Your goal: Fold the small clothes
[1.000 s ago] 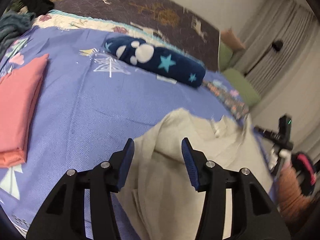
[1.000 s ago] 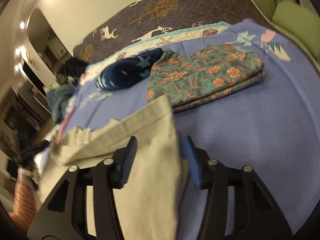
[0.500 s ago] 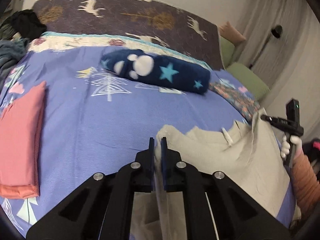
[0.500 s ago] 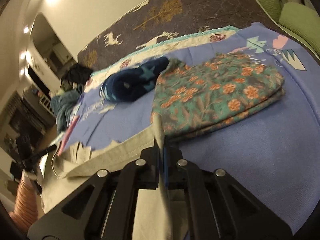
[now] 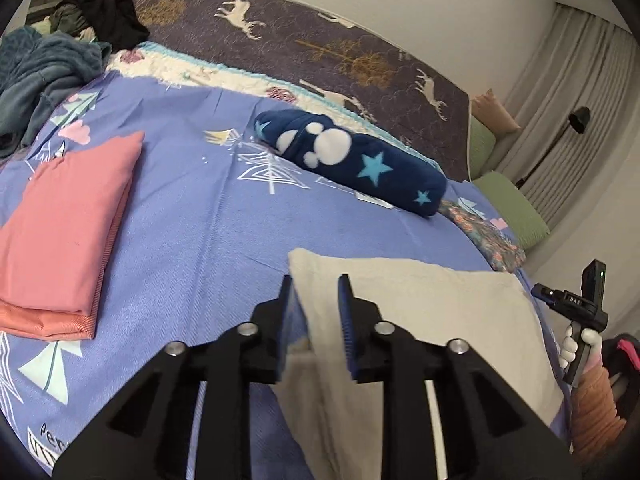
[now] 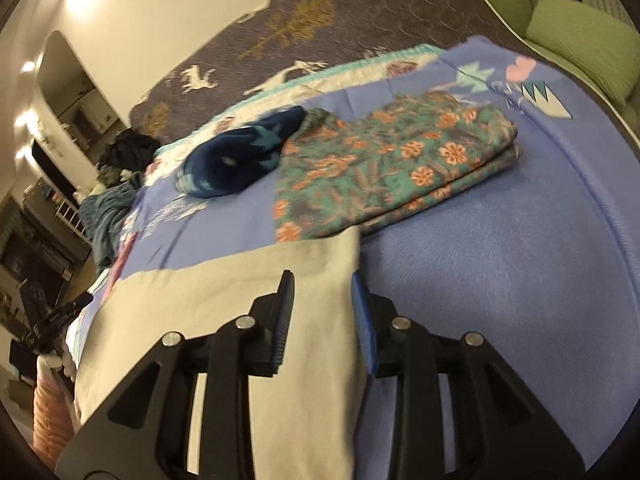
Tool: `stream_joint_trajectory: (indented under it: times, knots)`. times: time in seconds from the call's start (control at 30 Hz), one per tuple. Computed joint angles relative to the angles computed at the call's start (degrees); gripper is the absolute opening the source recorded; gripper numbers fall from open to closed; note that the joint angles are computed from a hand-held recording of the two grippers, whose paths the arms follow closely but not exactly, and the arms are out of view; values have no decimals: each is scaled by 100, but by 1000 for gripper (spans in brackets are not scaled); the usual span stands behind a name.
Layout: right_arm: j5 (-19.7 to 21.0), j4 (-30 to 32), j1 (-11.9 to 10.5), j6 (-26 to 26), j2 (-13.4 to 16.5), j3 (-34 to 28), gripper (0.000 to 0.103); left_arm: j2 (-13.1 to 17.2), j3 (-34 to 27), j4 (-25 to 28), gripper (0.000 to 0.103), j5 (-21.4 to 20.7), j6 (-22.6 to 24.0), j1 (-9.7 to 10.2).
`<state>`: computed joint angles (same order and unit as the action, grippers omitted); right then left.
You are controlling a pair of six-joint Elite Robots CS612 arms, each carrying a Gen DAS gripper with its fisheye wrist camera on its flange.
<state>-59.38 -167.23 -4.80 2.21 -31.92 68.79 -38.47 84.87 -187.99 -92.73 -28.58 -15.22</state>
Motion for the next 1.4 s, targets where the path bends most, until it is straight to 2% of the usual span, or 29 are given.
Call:
stream_joint_trajectory:
  times: [0.1,0.33,0.47,0.57,0.63,0.77,0.93,1.07,1.1,1.13,1.2,1.3,1.4]
  knots:
    - [163,-105,-14,-174,-178,316,32,-151,203,-99,40,-13,180,-124]
    - [614,-221,-15,-518,-528,1000,37,-405,622,-308,42,-47,419,-359]
    - [786,-263,4,-906,-741,1401,38,-545,931,-418,42,58,145,-431]
    - [918,-254,-5,-1064,-853,1625,39,-667,1244,-710,42,247,57,-514]
    - [1025,-268,-12,-1133,-929,1797,40,-749,1473,-922,51,372,37,-590]
    - [1276,-258,-32,-1243,-1031,2055,41,-885,1869,-1050,53,563,48,-736]
    - [1495,-14,4,-1601,-1153,2281,42,-994,2250,-997,53,624,-182,-764]
    - [1503,63,49,-1813,-1201,2354,46,-1050,2495,-1079,53,426,-160,-743]
    - [1495,73,61,-1797,-1199,2351,46,-1055,2527,-1084,49,381,-83,-746]
    - [1494,69,65,-1769,-1193,2351,46,-1057,2554,-1092,31,332,67,-752]
    - [1483,53,73,-1645,-1169,2322,47,-1077,2581,-982,5,418,389,-786]
    - [1438,6,69,-1467,-1163,2333,47,-1175,2671,-865,3,703,605,-838]
    - [1361,-156,22,-1442,-1230,2489,47,-1247,2782,-975,1,866,560,-805]
